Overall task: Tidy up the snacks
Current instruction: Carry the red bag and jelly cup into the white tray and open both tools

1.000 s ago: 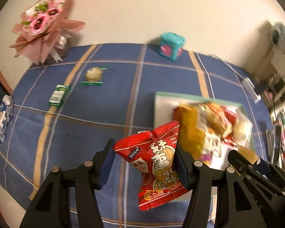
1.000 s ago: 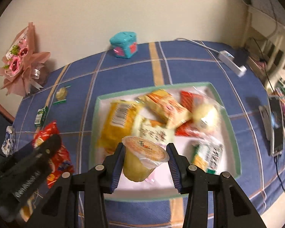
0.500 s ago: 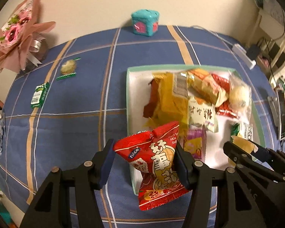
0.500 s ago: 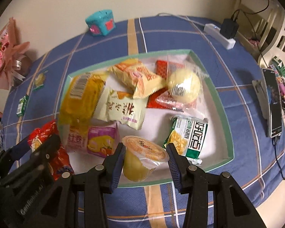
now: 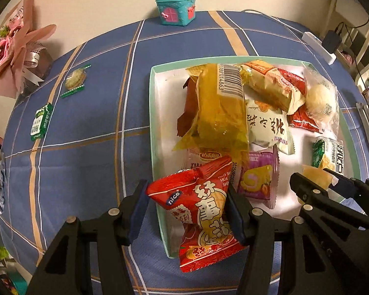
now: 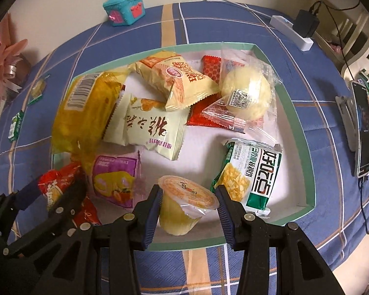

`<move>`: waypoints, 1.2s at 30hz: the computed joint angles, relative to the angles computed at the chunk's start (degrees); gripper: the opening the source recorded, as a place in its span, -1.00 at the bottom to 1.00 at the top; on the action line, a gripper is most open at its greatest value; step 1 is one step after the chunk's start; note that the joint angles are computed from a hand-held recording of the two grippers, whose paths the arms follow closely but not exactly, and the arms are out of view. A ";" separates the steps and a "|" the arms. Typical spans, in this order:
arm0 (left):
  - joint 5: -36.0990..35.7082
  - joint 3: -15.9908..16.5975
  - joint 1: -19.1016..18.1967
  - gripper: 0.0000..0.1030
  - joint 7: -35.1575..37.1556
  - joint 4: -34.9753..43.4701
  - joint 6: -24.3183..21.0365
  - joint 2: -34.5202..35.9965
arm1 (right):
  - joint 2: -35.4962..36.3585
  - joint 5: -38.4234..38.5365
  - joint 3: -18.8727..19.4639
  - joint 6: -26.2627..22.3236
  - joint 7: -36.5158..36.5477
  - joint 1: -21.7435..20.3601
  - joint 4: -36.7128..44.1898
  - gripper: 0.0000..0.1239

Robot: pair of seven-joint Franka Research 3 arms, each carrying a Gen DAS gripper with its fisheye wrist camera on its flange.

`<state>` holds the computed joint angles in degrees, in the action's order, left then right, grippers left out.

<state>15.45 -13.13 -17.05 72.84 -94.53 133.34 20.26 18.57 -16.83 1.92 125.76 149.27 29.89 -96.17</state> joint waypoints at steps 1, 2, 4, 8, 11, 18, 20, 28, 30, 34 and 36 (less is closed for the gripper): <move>-0.01 -0.01 0.01 0.18 0.04 -0.08 0.11 -0.02 | 0.61 -0.10 0.02 -0.50 0.13 0.18 0.83 -0.23; -0.07 -0.01 0.04 0.18 0.07 -0.05 0.21 0.05 | 0.52 -0.14 -0.04 -0.20 0.06 0.17 0.58 -0.23; -0.16 0.00 0.12 0.18 0.18 -0.11 0.58 0.15 | 0.47 -0.20 -0.08 -0.31 0.11 0.28 0.57 -0.23; 0.49 0.24 -0.15 0.20 0.04 0.44 0.39 0.83 | 0.36 -0.48 -0.11 -0.45 0.41 0.55 0.48 -0.23; 0.60 0.22 -0.16 0.21 0.00 0.24 0.87 0.99 | 0.99 -0.42 -0.19 -0.57 -0.04 0.46 1.07 -0.22; 0.42 0.18 0.04 0.24 0.25 0.25 1.24 1.27 | 0.70 0.01 -0.17 0.11 -0.38 0.29 0.62 -0.22; 0.26 0.22 0.09 0.25 0.16 0.34 1.00 1.24 | 0.77 0.08 -0.17 0.24 -0.49 0.27 0.69 -0.20; -1.65 -0.12 0.80 0.29 0.52 0.68 0.55 0.86 | 0.27 0.48 -0.29 0.91 0.55 0.04 0.02 -0.10; -2.49 -0.33 1.12 0.30 0.91 0.39 1.03 0.40 | -0.11 0.12 -0.33 1.00 0.95 0.13 -0.15 -0.10; -4.25 -0.57 1.79 0.32 1.37 -0.26 2.23 -0.70 | -1.19 -0.80 -0.34 1.99 1.92 0.08 -0.90 -0.10; -4.84 -0.51 1.99 0.33 1.12 -0.47 2.61 -1.17 | -1.71 -1.33 -0.26 2.52 2.29 0.03 -1.23 -0.10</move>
